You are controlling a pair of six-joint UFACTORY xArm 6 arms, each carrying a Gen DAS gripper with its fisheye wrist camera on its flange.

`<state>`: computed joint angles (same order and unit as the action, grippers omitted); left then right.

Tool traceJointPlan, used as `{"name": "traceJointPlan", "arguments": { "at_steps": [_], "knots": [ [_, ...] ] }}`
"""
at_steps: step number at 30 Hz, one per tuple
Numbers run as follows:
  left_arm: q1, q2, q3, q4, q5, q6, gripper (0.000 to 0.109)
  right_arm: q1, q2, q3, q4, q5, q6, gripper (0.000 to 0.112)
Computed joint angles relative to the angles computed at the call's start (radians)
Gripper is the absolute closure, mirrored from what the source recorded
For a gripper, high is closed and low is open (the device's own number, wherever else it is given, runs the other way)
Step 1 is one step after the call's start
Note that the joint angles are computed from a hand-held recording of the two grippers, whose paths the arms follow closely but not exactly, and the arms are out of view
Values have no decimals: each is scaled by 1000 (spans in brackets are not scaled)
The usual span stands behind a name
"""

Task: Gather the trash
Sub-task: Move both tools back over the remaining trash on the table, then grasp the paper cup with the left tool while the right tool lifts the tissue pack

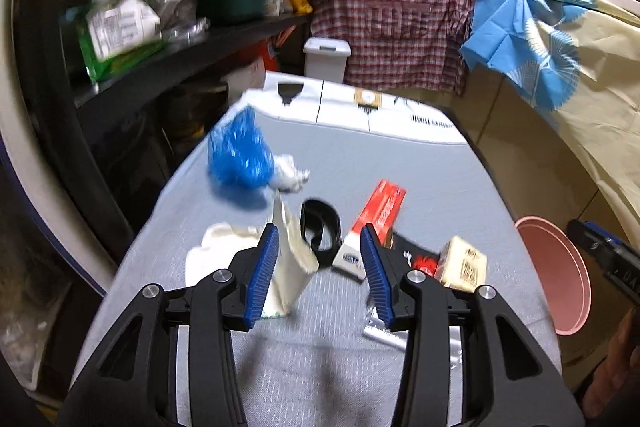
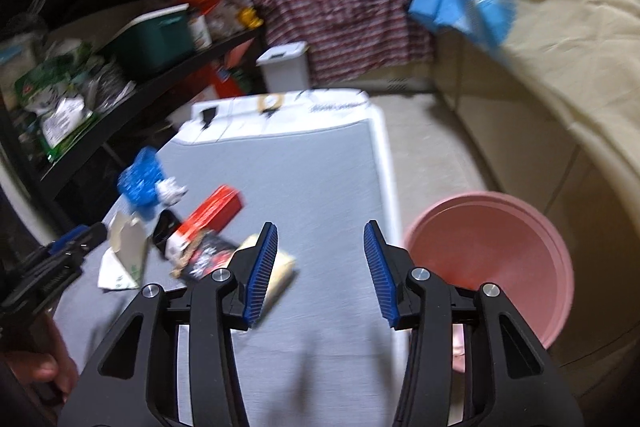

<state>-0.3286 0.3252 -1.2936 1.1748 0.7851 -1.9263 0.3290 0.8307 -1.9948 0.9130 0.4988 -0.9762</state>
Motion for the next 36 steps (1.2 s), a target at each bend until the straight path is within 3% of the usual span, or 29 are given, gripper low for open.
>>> {"name": "traceJointPlan", "arguments": {
  "at_steps": [5, 11, 15, 21, 36],
  "knots": [
    [7, 25, -3, -6, -17, 20, 66, 49, 22, 20, -31, 4, 57, 56],
    [25, 33, 14, -10, -45, 3, 66, 74, 96, -56, -124, 62, 162, 46],
    [38, 39, 20, -19, -67, -5, 66, 82, 138, -107, -183, 88, 221, 45],
    [49, 44, 24, -29, -90, 6, 84, 91, 170, -144, -250, 96, 279, 44],
    [42, 47, 10, -31, -55, 14, 91, 87, 214, -202, -379, 97, 381, 46]
  ]
}}
